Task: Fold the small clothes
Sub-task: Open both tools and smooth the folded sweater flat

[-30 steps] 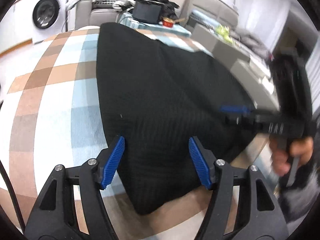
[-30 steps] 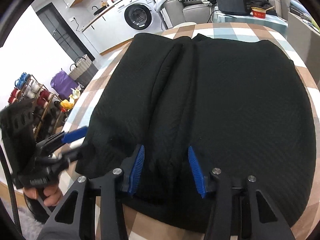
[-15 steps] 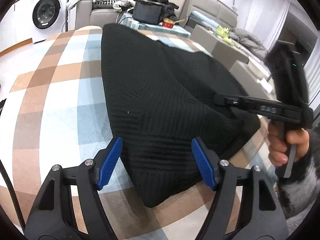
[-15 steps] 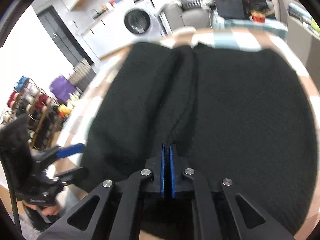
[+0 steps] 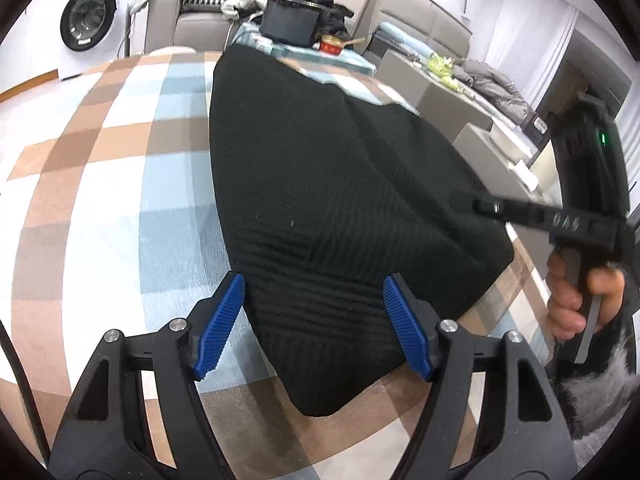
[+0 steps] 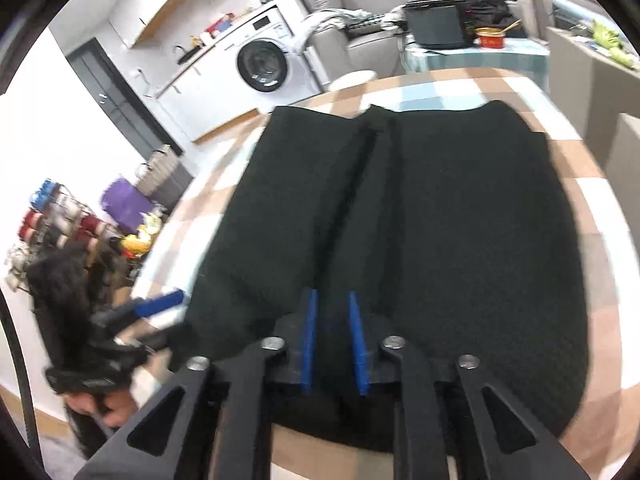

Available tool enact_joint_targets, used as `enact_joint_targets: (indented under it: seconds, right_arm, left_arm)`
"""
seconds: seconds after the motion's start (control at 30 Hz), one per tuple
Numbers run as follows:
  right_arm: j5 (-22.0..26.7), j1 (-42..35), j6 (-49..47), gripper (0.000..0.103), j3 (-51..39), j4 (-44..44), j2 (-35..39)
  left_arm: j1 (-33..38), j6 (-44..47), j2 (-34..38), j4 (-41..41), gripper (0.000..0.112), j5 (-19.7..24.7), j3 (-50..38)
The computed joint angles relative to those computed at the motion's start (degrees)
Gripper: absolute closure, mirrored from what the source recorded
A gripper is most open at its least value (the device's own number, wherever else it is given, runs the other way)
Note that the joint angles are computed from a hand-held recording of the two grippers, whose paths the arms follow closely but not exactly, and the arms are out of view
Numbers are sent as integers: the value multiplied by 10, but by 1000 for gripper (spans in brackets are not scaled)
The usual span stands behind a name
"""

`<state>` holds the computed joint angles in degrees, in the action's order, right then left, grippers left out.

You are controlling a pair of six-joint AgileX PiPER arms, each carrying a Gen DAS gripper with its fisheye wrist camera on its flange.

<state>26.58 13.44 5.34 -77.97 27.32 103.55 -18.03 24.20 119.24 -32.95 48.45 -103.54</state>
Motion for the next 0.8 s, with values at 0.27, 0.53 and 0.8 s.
enact_joint_targets:
  seconds: [0.27, 0.53, 0.8]
  right_arm:
    - [102, -18, 16, 72, -240, 46, 191]
    - [59, 13, 57, 97, -283, -109, 158]
    - [151, -17, 49, 82, -311, -36, 207]
  left_arm:
    - [-8, -5, 10, 24, 43, -4, 10]
    - [-4, 7, 11, 17, 42, 7, 7]
    - [3, -5, -2, 28, 42, 2, 18]
